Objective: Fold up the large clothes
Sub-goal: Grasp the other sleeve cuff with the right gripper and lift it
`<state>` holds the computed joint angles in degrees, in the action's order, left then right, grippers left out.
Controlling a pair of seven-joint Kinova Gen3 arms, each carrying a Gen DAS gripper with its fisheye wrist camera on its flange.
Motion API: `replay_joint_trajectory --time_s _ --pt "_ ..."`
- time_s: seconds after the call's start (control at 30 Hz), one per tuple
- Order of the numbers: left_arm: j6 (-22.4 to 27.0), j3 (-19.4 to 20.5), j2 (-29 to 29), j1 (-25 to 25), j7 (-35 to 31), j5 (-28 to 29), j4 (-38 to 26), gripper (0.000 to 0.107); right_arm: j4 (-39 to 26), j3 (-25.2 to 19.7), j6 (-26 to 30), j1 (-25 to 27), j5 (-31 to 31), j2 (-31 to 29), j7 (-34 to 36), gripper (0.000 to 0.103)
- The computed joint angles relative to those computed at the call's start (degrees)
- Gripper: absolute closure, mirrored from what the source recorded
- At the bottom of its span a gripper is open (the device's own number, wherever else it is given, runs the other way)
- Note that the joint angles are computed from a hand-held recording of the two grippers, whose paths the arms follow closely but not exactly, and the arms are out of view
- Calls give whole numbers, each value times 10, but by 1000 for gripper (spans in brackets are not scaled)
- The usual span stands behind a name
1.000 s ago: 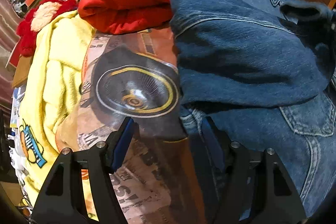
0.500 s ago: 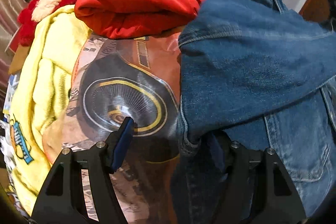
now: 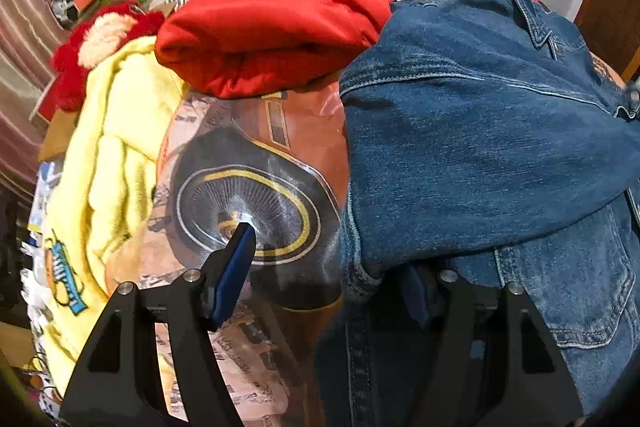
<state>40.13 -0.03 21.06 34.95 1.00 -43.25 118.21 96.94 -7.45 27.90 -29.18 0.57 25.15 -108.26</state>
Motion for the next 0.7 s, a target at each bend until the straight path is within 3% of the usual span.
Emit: replay_joint_trajectory --time_s 0.17,0.47,0.63,0.7 --pt "11 5 -3 8 5 -3 -2 41 37 -12 -26 21 -13 -9 17 78" --pt "29 24 -22 10 -3 -14 -5 40 76 32 -97 -29 43 -73 -28 80" --pt "26 25 -11 14 0 -12 -10 40 73 80 -79 -85 115 -68 -90 80" --pt "32 26 -7 15 -5 -7 -15 40 63 73 -52 -84 130 -51 -96 80"
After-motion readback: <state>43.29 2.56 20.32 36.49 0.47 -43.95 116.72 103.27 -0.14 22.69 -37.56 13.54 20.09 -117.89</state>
